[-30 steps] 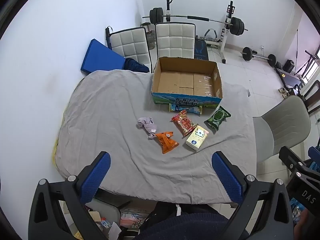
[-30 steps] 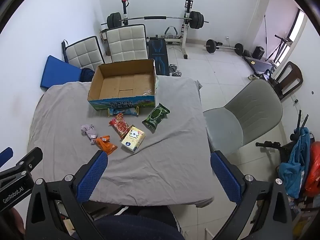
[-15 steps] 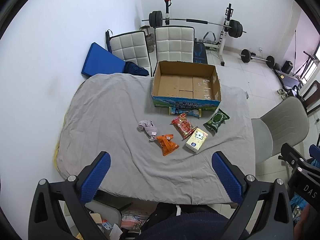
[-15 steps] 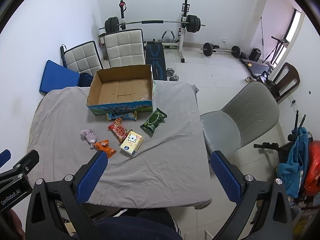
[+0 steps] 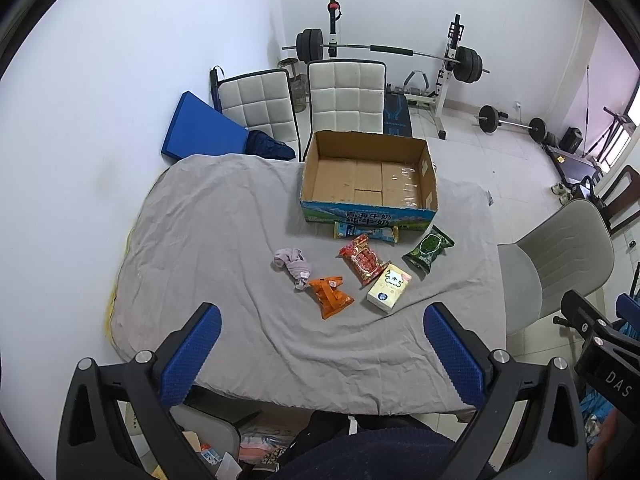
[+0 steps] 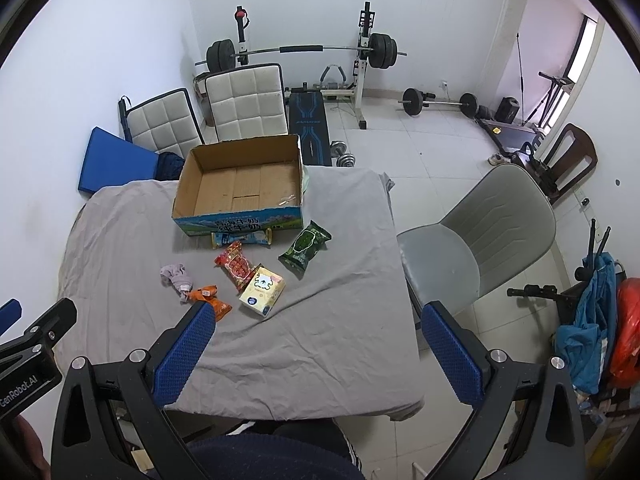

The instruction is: Organize soft objects

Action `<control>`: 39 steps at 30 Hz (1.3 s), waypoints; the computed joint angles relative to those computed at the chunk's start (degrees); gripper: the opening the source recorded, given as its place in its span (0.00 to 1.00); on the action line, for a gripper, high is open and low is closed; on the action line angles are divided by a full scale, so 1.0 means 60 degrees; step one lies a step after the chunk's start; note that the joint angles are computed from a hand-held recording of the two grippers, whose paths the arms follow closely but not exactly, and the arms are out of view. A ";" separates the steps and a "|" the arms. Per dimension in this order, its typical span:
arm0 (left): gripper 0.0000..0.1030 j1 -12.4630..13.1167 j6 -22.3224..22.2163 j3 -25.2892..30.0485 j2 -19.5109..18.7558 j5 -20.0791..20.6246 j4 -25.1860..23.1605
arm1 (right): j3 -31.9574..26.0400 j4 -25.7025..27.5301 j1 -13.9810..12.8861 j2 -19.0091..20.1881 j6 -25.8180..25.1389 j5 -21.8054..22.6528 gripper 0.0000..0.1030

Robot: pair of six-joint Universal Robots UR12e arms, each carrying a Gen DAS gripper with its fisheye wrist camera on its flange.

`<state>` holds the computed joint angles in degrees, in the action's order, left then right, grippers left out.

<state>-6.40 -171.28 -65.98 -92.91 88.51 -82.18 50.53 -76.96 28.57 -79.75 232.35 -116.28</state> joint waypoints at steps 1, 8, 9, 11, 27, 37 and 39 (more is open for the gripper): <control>1.00 -0.0008 -0.0010 0.0010 -0.0002 -0.0005 -0.0017 | 0.0004 -0.0004 -0.0004 -0.0004 -0.0005 0.0002 1.00; 1.00 -0.0026 -0.0027 0.0011 0.0003 0.0001 -0.0021 | 0.0032 -0.0051 0.0005 -0.0024 -0.0113 -0.0024 1.00; 1.00 -0.0035 -0.0036 0.0021 0.0000 0.0006 -0.0024 | 0.0035 -0.0053 0.0008 -0.0024 -0.0102 -0.0031 1.00; 1.00 -0.0026 -0.0026 0.0006 0.0005 0.0000 -0.0008 | 0.0023 -0.0057 0.0019 -0.0015 -0.0126 -0.0041 1.00; 1.00 -0.0079 -0.0078 0.0035 -0.0015 -0.0012 0.0019 | 0.0018 -0.0094 0.0031 -0.0007 -0.0146 -0.0077 1.00; 1.00 -0.0189 -0.0185 0.0041 0.0051 -0.0022 0.0116 | 0.0044 -0.0189 0.0130 -0.0020 -0.0073 -0.0247 1.00; 1.00 -0.0195 -0.0211 0.0056 0.0047 -0.0031 0.0094 | 0.0047 -0.0226 0.0145 -0.0019 -0.0062 -0.0282 1.00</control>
